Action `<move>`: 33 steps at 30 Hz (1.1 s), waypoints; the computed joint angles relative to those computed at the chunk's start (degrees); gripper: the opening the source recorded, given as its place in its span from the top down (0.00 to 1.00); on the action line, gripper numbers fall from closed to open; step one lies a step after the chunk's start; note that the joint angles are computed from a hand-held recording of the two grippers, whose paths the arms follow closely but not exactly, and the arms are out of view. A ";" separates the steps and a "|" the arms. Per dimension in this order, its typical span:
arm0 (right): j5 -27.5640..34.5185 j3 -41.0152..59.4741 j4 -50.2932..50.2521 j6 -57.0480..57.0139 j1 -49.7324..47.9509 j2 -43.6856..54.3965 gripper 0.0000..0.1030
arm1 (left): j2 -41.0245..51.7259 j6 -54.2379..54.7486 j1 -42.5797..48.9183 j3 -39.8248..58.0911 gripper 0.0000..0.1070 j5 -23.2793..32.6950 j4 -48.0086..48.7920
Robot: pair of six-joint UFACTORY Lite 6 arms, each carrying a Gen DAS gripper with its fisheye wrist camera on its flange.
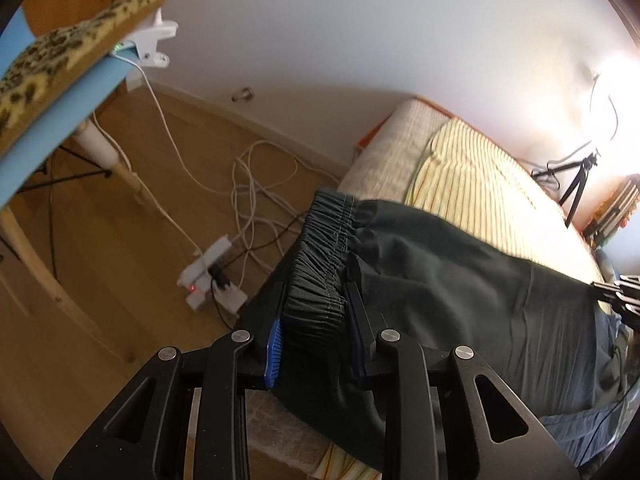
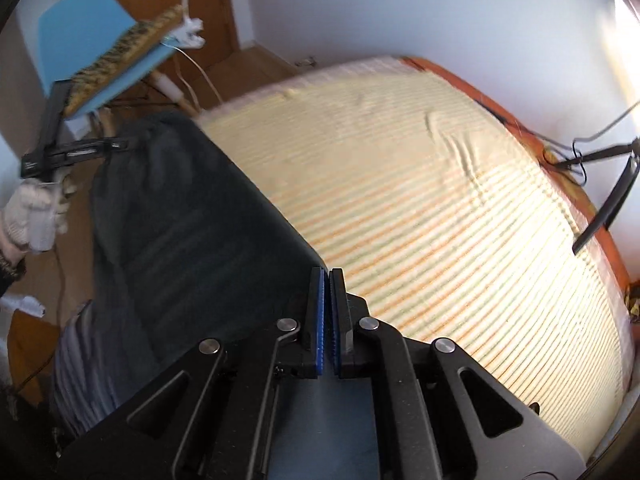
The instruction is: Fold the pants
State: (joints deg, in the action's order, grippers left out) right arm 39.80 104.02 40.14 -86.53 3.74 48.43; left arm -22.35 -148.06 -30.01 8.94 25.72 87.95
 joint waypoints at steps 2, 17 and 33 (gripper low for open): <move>-2.63 0.99 -1.99 3.02 0.12 1.76 0.97 | -0.55 -1.04 -0.61 -0.50 0.71 0.85 -0.46; 12.28 -6.79 15.92 -5.94 -18.45 -6.85 0.44 | -8.93 19.83 -17.08 8.70 0.56 17.32 -26.71; 21.31 -4.00 16.99 -12.14 -51.45 -4.96 0.43 | 28.48 21.17 -26.01 52.51 0.40 3.72 -17.86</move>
